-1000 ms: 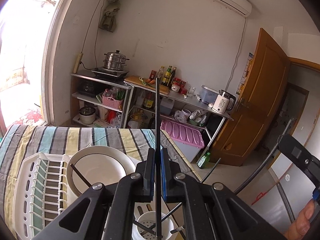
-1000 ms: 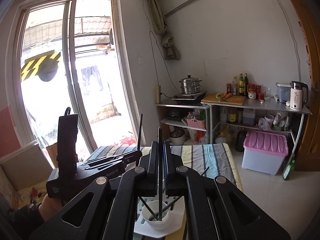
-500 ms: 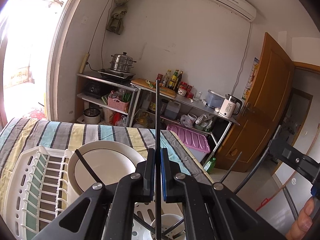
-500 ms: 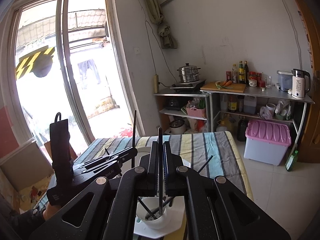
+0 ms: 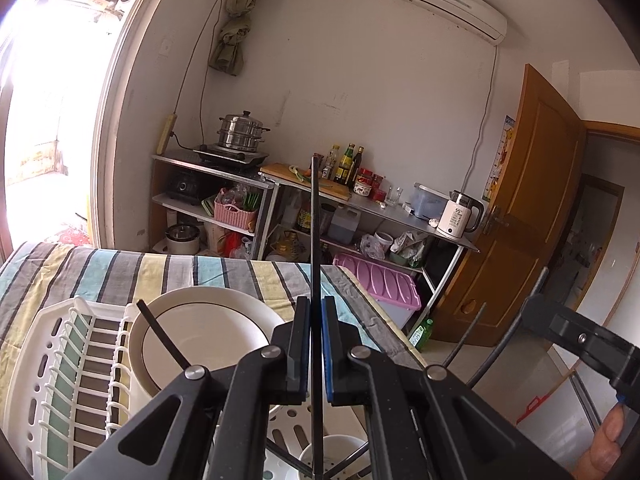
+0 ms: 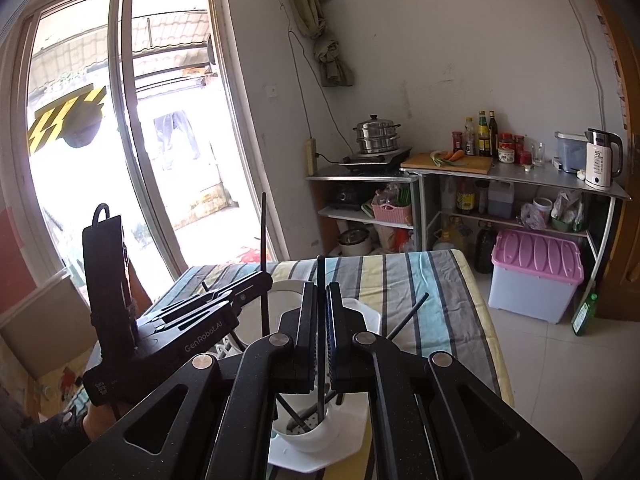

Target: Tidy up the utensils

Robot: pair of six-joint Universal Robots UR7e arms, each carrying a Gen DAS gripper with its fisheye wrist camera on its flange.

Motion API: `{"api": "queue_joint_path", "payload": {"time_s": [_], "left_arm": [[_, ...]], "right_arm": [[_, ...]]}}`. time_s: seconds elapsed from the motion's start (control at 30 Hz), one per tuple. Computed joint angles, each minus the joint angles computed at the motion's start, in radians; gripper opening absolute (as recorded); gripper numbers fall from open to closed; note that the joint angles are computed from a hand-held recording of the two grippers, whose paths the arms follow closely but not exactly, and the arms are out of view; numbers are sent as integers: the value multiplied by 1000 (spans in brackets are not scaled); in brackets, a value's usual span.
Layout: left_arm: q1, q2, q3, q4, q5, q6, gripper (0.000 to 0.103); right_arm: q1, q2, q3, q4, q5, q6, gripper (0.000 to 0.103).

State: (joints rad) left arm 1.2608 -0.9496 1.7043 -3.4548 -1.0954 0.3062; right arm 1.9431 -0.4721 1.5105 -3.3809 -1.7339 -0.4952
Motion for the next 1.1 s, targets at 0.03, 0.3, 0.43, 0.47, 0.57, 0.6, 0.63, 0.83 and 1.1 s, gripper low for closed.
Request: {"api": "queue_joint_path", "payload": {"time_s": [0.03,0.3,0.43,0.47,0.57,0.6,0.63,0.83,1.1], "left_arm": [[4,-2,8,-2,0,-4,5],[12,-43,93,-24,5,-27,5],[7,-62,138,-28,12,-22,5],[5,-62,146,-40,20,-15,5],[3,-70,159,-38,40,-27,6],[3,-72,159,-27,52,-35,6],[3,-73,156,-18,61,-44,7],[16,-81,156,17,72,-87,9],[7,-83,159,17,98,-90,10]], "right_arm": [[1,3,-4,4,-3,1,4],[-10,4,-6,-4,-17,4,4],[-15,4,-4,-17,-33,4,4],[-16,5,-5,-18,-39,6,4],[-17,10,-14,-18,-63,13,4],[-19,11,-16,-15,-66,18,5],[-21,11,-18,-12,-70,23,5],[-40,15,-31,16,-99,55,6],[-49,3,-26,57,-87,63,7]]}}
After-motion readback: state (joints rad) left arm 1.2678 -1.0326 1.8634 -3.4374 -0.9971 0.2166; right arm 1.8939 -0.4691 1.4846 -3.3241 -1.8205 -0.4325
